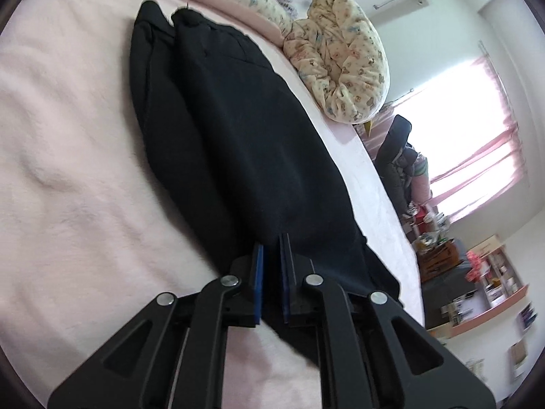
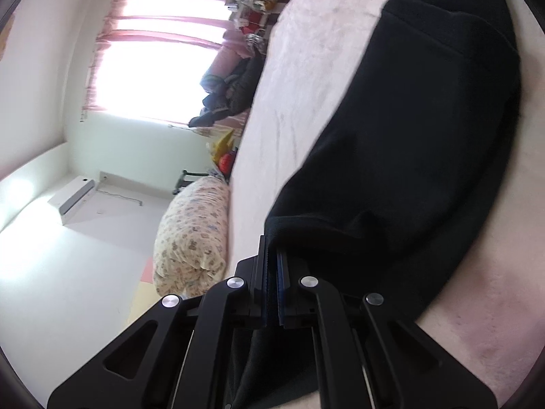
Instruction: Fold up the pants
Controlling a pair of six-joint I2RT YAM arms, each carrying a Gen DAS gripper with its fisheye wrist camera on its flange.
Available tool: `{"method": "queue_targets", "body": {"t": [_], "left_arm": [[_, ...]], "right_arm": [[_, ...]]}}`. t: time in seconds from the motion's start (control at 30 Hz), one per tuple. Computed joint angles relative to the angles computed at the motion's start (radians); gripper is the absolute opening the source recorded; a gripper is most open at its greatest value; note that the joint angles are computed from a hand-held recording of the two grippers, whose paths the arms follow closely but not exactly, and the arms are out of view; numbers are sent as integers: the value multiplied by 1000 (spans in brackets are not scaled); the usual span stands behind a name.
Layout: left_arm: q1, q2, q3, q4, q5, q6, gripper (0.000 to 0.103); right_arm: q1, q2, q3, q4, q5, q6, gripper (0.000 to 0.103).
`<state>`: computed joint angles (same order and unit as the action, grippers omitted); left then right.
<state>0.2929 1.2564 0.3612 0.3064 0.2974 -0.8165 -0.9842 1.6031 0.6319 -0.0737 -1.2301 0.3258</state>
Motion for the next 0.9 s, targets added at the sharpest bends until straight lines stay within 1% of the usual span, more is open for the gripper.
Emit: {"method": "queue_targets", "body": {"t": [0.03,0.07,0.1,0.13,0.17,0.2,0.23,0.27,0.37,0.4,0.43,0.47,0.5,0.53,0.57,0.63,0.7,0.8,0.83,0.9], "left_arm": [[-8,-21,-6,-12,-26,7,15],[-7,-66,-25,-27,-58,7,30],[14,-114,-48,-35,-62,10,53],[57,-173,-70,-64,-58,19,63],[81,-201,-70,-80,-58,17,75],[133,-226,-66,-89,-20,24,76],[193,-229,-48,-100,39,41,77],[238,-200,-13,-114,96,69,81],[361,-14,185,-235,325,169,82],[383,65,270,-308,388,214,82],[396,142,361,-393,424,253,82],[417,250,478,-492,496,306,80],[422,308,551,-564,504,333,77],[424,348,603,-620,491,354,77],[435,381,652,-670,460,371,77],[437,414,721,-731,398,417,77],[440,440,759,-762,375,445,76],[440,486,789,-757,379,435,74],[434,506,806,-763,368,438,73],[429,525,811,-754,367,442,67]], "right_arm": [[20,-3,-2,10,24,12,4],[23,0,13,-31,39,-24,4],[26,4,29,-68,52,-52,5],[30,10,46,-114,66,-87,5],[30,15,59,-154,80,-114,9],[31,22,70,-185,89,-131,19],[29,34,85,-234,94,-162,27],[31,40,93,-257,100,-171,28],[35,51,93,-274,102,-177,28],[30,53,89,-278,101,-183,28],[30,54,87,-273,101,-178,28],[29,54,82,-267,104,-175,28],[29,53,77,-263,106,-173,29],[32,51,74,-256,110,-164,29],[32,50,72,-255,112,-166,29],[36,48,71,-255,110,-170,29],[36,51,70,-259,109,-179,29],[47,58,66,-242,111,-165,29],[42,62,69,-252,110,-175,29],[38,64,68,-251,111,-176,29]]}}
